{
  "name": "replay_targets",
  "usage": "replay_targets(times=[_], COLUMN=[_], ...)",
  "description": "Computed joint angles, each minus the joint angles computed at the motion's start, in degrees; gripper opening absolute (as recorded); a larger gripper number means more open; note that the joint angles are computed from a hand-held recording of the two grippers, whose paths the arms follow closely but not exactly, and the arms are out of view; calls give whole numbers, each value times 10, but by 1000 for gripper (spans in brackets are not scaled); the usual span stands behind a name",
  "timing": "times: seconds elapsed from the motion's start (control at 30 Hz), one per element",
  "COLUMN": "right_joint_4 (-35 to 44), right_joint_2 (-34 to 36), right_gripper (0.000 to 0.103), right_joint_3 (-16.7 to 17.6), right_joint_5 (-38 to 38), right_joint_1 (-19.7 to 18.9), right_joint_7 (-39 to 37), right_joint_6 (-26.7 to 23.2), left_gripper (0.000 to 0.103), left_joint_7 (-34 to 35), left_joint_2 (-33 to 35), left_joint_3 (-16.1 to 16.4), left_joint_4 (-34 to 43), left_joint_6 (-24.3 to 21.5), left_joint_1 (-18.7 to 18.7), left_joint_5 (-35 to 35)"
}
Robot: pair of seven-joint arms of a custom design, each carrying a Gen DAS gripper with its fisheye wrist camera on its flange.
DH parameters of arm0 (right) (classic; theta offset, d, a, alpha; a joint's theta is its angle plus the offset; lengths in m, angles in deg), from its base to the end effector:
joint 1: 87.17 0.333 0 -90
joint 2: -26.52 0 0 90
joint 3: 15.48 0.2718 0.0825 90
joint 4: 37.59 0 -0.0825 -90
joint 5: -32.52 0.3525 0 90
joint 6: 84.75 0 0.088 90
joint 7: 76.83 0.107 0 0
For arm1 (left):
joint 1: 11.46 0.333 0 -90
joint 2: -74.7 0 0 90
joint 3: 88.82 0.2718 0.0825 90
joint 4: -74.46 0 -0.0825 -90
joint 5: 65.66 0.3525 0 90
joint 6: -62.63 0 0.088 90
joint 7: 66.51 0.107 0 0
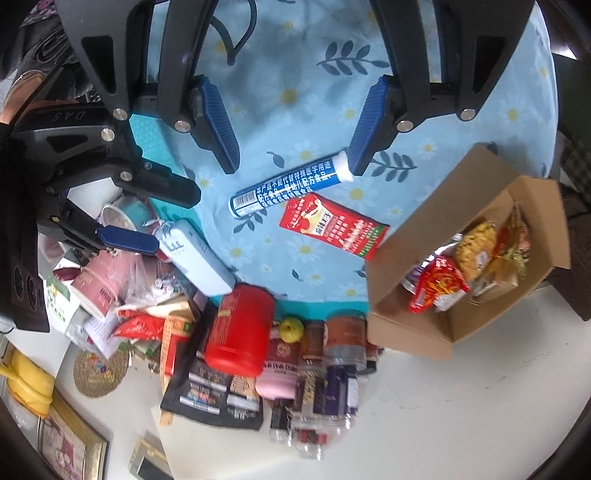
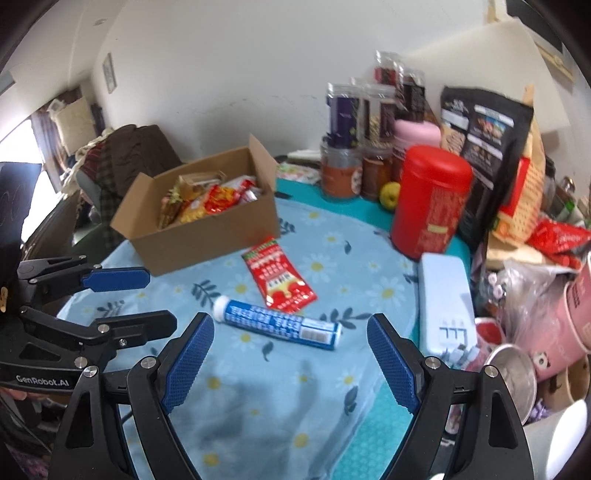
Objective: Organize snacks
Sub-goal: 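Withdraw both tools from the box toward the blue tube and red packet, then grasp the blue-white tube with the left tool while the right tool grasps the red-green packet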
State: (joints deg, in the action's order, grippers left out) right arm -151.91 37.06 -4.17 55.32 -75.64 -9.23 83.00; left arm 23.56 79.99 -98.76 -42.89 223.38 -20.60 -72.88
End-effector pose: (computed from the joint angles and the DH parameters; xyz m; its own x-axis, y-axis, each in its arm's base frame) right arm 0.5658 0.2058 0.4299 0.4363 -0.8949 -0.0940 -0.6727 -0.2550 -0.6946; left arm 0.5541 -0.1829 0.4459 -0.2600 -0.9580 0.1210 -0.7807 0.1349 -0.6101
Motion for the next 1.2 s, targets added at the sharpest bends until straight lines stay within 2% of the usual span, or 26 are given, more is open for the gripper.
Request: replay_targets(times=[0.2, 0.37, 0.5, 0.6, 0.67, 0.9, 0.93, 1.0, 1.07, 1.13, 1.2], right_joint_4=[27, 52, 76, 91, 97, 117, 119, 122, 124, 128, 135], right_joint_2=[37, 65, 86, 99, 105, 123, 125, 127, 127, 129, 132], right_gripper=[86, 86, 86, 86, 86, 86, 86, 86, 86, 86, 86], right_joint_3=[-18, -13, 6, -5, -6, -3, -4, -6, -7, -12, -9], right_joint_5=[-49, -69, -45, -60, -65, -75, -78, -84, -87, -100, -104], right_joint_1=[-2, -18, -43, -38, -40, -45, -44, -43, -43, -37, -38], right_joint_7=[55, 73, 59, 78, 83, 89, 91, 97, 100, 107, 104], right_joint_6=[-17, -28, -52, -64, -68, -81, -82, -84, -85, -86, -87], left_gripper=[61, 61, 61, 61, 61, 61, 59, 46, 32, 29, 28], left_joint_7=[30, 57, 62, 82, 85, 123, 123, 110, 101, 92, 59], left_joint_2=[75, 133, 182, 212, 222, 274, 276, 261, 251, 239, 214], left_joint_3=[-2, -3, 4, -4, 3, -7, -8, 7, 11, 5, 20], left_joint_4=[75, 137, 191, 228, 236, 306, 307, 278, 262, 243, 201], left_joint_6=[-36, -58, -83, -111, -102, -175, -181, -148, -138, -129, -94], left_joint_1=[-1, -5, -15, -8, -14, -7, -7, -22, -23, -15, -25], left_joint_5=[-5, -6, 8, -8, 1, -17, -20, -2, 3, -14, -2])
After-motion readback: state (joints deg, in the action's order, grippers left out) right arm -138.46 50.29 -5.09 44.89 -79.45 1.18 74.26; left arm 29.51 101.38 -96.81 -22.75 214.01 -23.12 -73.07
